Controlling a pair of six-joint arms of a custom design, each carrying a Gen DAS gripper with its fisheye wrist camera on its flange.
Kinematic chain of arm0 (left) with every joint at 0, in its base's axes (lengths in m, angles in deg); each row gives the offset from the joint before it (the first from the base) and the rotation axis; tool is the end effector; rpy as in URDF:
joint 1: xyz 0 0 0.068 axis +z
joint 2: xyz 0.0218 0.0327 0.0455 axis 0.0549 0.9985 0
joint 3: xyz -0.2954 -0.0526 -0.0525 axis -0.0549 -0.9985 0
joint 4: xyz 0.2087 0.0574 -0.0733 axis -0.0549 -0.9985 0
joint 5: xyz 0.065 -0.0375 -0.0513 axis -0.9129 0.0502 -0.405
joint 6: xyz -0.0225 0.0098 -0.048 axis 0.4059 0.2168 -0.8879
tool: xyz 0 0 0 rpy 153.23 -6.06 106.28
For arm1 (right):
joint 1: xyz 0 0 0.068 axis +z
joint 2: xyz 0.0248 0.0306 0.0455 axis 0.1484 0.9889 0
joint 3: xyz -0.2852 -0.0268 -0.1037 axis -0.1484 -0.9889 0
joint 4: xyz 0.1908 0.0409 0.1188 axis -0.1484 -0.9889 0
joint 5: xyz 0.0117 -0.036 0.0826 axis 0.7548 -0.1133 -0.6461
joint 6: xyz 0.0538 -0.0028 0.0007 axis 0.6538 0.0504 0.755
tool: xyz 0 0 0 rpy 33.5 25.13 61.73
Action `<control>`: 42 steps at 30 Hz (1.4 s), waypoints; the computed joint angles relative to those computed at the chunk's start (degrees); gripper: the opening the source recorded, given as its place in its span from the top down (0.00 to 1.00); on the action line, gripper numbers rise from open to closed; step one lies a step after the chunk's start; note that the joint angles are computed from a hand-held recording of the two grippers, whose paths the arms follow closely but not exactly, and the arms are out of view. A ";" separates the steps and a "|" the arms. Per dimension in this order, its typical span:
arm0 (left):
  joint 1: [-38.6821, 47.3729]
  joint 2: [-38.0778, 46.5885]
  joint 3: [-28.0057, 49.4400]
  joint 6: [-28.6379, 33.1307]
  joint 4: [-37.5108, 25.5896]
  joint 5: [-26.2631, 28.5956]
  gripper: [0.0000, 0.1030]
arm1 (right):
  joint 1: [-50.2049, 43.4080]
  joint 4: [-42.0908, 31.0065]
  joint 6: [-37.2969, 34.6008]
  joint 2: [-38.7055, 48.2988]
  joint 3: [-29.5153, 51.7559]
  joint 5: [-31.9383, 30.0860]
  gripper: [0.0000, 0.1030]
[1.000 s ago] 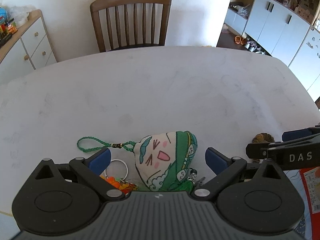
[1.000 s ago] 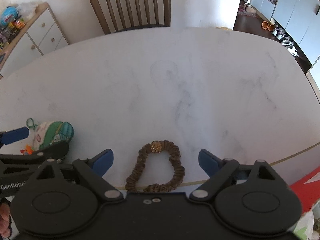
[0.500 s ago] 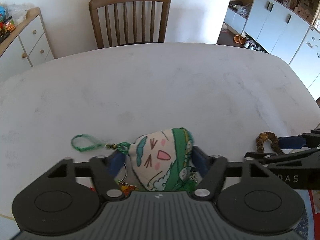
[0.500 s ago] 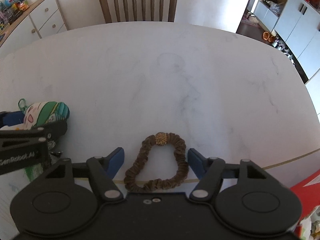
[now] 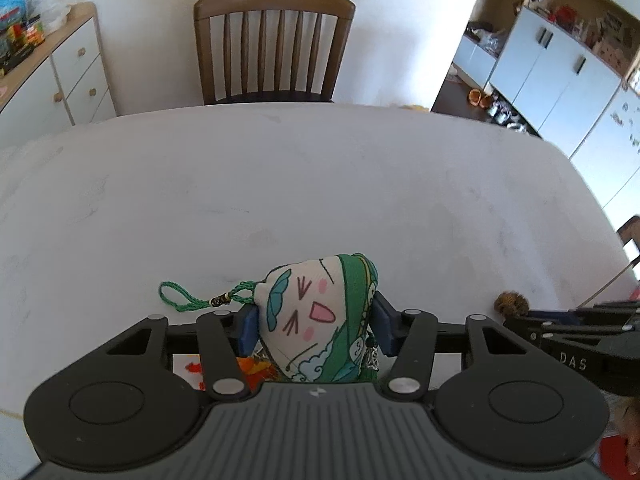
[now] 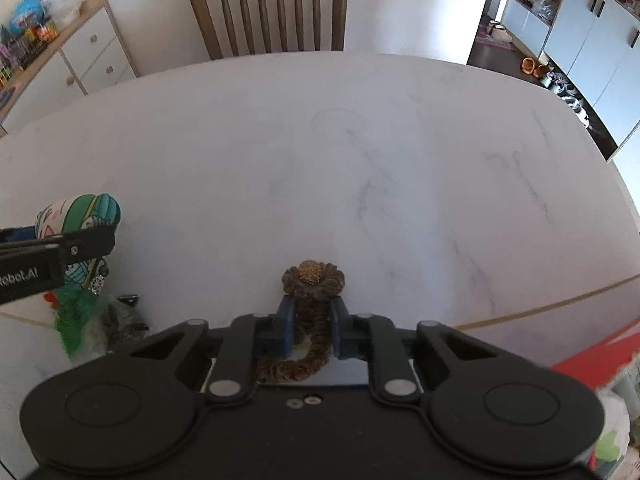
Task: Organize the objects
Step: 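Grasp the green pouch keychain with the left tool while the right tool grasps the bracelet, then carry the pouch keychain and bracelet with both tools into the red box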
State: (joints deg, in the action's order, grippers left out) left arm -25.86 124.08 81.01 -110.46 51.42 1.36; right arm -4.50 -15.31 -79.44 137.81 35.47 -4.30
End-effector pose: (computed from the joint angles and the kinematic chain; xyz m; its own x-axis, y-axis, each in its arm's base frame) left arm 0.2644 -0.1378 0.0991 -0.8187 -0.1946 -0.5403 -0.1261 0.9788 -0.1614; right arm 0.2690 -0.0542 0.0726 -0.8960 -0.1342 -0.4234 -0.1773 0.9821 0.0637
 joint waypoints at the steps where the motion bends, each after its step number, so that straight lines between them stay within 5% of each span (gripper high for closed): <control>1: 0.06 -1.03 -0.44 -0.28 -0.28 0.30 0.48 | -0.64 -0.43 -0.45 -1.12 -0.58 -0.75 0.85; 11: -5.33 -14.26 -3.20 -2.26 -7.73 -1.33 0.48 | -9.87 -15.38 -9.76 -17.12 -3.13 -10.70 0.85; 21: -17.94 -25.37 2.29 -9.09 -28.38 -9.26 0.48 | -26.58 -41.59 -30.12 -30.52 1.94 -21.03 0.85; 31: -31.97 -27.03 12.90 -20.29 -46.43 -15.57 0.48 | -44.88 -63.19 -52.44 -30.09 12.32 -25.58 0.85; 42: -41.72 -17.59 26.52 -27.96 -52.89 -15.90 0.47 | -59.98 -73.76 -67.58 -19.77 24.12 -24.58 0.85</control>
